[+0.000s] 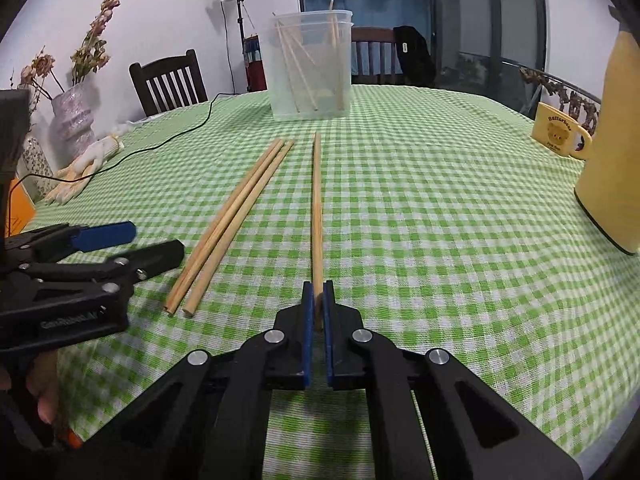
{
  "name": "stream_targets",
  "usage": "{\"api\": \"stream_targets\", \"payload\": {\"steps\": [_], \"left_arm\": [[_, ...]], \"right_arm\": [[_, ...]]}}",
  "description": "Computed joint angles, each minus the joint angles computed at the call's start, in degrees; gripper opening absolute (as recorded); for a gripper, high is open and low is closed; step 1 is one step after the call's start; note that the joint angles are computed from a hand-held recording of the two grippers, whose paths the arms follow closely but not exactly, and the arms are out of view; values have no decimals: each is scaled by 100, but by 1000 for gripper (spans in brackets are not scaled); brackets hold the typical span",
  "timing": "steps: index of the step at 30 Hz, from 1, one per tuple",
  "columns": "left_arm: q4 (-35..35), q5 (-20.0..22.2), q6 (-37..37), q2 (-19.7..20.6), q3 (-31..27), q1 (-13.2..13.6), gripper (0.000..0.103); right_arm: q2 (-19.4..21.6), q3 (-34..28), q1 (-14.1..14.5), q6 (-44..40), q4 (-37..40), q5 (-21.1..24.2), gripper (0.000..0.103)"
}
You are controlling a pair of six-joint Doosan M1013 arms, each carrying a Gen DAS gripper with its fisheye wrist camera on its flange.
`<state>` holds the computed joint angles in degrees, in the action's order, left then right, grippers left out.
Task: Organize utensils
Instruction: 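Lower the right tool and close it on one wooden chopstick, then close the left tool on a chopstick while the right tool holds its chopstick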
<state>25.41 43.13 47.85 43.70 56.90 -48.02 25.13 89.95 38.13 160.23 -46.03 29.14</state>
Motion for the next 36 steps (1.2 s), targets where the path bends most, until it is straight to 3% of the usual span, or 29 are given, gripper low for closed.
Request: {"api": "stream_targets", "payload": {"steps": [6, 9, 11, 19, 30, 35, 36], "left_arm": [[-168, 205, 116, 114, -215, -39, 52], [-179, 129, -124, 63, -147, -33, 52], [-114, 321, -142, 100, -209, -44, 52], [-26, 451, -272, 118, -248, -51, 52], [215, 928, -281, 231, -479, -113, 51], [-27, 726, 7, 163, -365, -96, 49], [47, 715, -54, 138, -312, -105, 44]], "right_arm": [[-39, 130, -43, 208, -197, -292, 5], [-62, 187, -75, 216, -217, -448, 5], [-71, 208, -89, 198, -227, -508, 5], [-100, 284, -132, 269, -286, -717, 5], [-88, 263, -99, 222, -328, -634, 5], [-35, 179, -50, 26, -392, -455, 5], [-28, 171, -45, 28, -409, -439, 5]]}}
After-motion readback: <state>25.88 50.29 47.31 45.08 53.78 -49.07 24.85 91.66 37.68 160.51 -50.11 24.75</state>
